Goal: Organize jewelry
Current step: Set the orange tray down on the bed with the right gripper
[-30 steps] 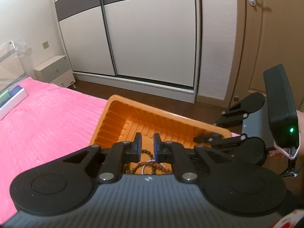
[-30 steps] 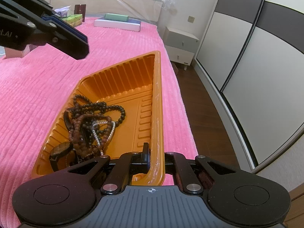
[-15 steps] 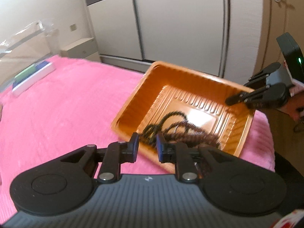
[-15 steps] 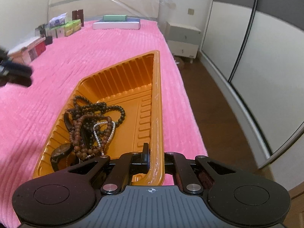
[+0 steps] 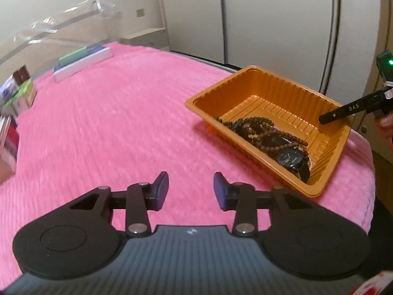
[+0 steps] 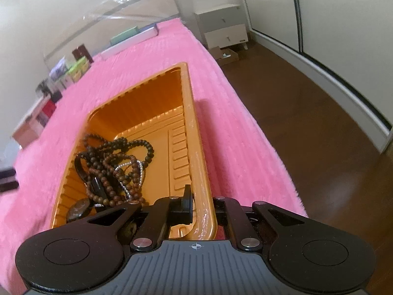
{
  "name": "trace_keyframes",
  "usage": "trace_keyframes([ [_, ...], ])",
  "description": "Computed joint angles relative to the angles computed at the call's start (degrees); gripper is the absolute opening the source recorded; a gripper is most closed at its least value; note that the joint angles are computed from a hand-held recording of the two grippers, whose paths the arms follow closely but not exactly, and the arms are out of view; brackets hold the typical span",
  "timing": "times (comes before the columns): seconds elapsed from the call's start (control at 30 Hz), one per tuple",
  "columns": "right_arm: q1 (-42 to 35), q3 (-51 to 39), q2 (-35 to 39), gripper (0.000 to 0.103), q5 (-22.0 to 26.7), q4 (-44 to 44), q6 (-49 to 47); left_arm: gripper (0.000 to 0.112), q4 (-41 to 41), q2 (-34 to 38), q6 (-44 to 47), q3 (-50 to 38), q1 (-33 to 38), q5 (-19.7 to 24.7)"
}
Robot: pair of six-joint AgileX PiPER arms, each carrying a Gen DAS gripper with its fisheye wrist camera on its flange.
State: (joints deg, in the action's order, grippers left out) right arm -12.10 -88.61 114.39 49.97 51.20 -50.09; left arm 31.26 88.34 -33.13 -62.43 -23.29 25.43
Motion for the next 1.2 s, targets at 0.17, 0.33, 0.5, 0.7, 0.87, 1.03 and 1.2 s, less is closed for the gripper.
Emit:
trace_keyframes([
  [0.17,-2.62,0.65,0.23,0.025,2.75,4.75,-3.32,0.067,3.80,-1.39,-8.96,2.54,-1.27,-0.44],
  [0.33,-4.51,3.32,-1.78,0.077,1.84,10.56,-8.08,0.085,8.12,-2.72,-15.60,5.13,-1.65,-0.90],
  [0.5,-5.56,7.78,-6.89,0.077,-2.43,12.21,-6.97,0.097,12.63,-3.10,-23.92,6.15,-2.55,0.61],
  [0.7,-0.14,14.69,-17.52,0.077,-14.93,-3.18,9.73,0.103,15.77,-4.37,-32.67,8.09,-3.95,4.04],
  [0.87,3.71,20.23,-25.15,0.080,-15.21,-3.75,7.72,0.103,21.34,-8.44,-45.83,12.27,-6.31,6.04],
  [1.03,9.25,25.17,-30.62,0.084,-12.88,-7.12,4.14,0.103,22.60,-10.96,-56.75,13.22,-12.48,15.05],
  [1.2,15.57,30.01,-34.29,0.084,-13.12,-10.08,4.27,0.103,22.18,-13.48,-63.27,13.58,-20.38,25.99],
])
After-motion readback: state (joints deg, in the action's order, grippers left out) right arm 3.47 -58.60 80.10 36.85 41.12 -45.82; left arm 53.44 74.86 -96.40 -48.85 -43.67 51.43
